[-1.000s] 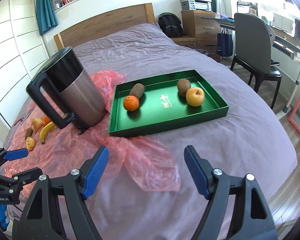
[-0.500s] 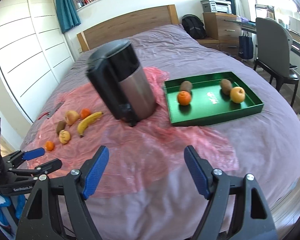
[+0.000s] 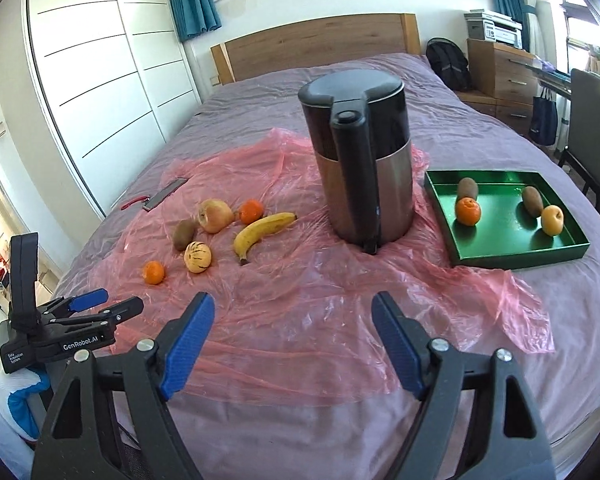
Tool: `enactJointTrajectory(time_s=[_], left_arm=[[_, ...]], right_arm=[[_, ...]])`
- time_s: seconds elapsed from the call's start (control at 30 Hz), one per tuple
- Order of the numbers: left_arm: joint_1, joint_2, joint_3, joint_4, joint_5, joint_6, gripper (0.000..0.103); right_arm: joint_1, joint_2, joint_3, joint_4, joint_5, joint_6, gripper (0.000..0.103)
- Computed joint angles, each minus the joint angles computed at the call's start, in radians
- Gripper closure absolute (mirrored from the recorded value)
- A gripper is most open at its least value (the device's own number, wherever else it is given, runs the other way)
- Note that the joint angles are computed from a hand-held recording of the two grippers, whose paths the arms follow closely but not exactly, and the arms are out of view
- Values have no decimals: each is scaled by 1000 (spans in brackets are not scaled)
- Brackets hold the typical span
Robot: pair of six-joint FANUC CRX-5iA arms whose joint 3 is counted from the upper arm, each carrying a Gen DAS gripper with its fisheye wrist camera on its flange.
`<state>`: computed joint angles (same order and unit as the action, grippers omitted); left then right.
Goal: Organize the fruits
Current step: 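Move both open tools over the remaining fruit on the pink sheet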
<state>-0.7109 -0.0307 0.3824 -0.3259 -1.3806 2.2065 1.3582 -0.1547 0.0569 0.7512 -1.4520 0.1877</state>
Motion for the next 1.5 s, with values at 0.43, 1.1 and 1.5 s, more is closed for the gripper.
enactJointTrajectory(time_s=[0.43,1.1,1.5], left_arm=[[165,-131,-203,54,63,35,22],[313,-94,-257,141,152,-39,22],[347,-27,-233,164,181,-73,22]], right_arm=[[-80,128,100,-124,65,153,0],[-223,278,217,-266,178,378,0],[-359,433,377,-293,268,567,0]])
